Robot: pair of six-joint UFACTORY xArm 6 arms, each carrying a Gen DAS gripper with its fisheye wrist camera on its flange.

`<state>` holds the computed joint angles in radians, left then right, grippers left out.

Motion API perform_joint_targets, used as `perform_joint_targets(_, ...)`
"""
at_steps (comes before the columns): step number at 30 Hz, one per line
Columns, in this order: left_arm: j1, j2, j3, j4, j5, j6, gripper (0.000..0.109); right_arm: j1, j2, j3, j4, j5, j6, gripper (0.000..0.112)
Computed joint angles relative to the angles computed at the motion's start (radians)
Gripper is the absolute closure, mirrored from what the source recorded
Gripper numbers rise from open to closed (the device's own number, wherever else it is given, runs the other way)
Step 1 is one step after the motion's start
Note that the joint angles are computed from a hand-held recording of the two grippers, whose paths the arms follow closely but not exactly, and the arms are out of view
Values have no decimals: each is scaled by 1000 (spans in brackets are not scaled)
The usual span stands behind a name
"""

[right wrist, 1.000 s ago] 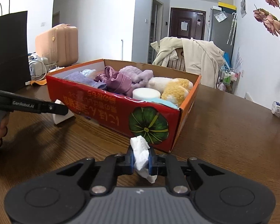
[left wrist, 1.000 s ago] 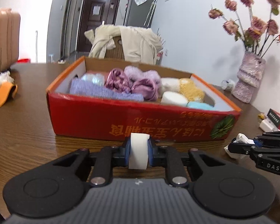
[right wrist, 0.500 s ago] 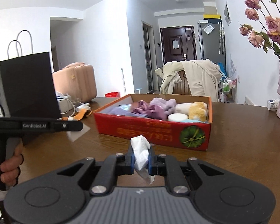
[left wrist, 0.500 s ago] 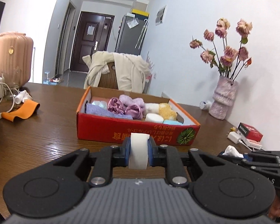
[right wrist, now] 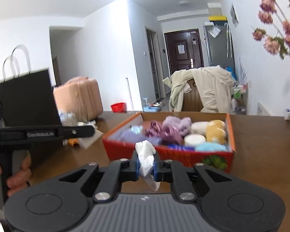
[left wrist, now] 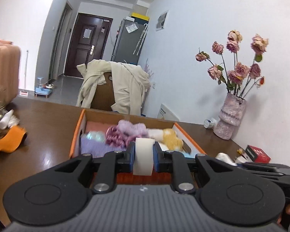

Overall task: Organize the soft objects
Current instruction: 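Carry the tape roll and tissue into the box and open both grippers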

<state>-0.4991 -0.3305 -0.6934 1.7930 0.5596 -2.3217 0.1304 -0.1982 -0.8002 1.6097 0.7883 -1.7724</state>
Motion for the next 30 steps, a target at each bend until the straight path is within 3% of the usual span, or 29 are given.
perform_joint_targets(6,187,204,-199,89,-185,-44,89,110,280,-306,-69,-54,251,100)
perform_joint_targets(11,301,397,-361,23,-337,14,89,211,484,-501,-145,-182,373,99)
perform_joint_targets(17,330,551,-464,-209,-415,286,89,275,626,-603,-355,-303,550,99)
perform_joint_targets(20,323,598,-471,-347,-409,409,89,288,633,-602,-404,-337,577,98)
perform_joint_targets(23,322,603,-459,-336,-394,386,82,297,630,-601,-458,-354,604,95)
perform_joint_targets(26,321,546,-420,-291,-379,328,54,288,614,-597,-469,-329,608,83)
perform_joint_targets(27,316,521,-408,-273,-359,311,49,281,600,-588,-445,-314,585,68)
perform_joint_targets(28,308,494,-393,-263,-333,304,48,277,579,-574,-426,-310,569,49)
perform_joint_targets(30,302,430,-353,-254,-307,296,46,270,528,-532,-363,-308,510,45)
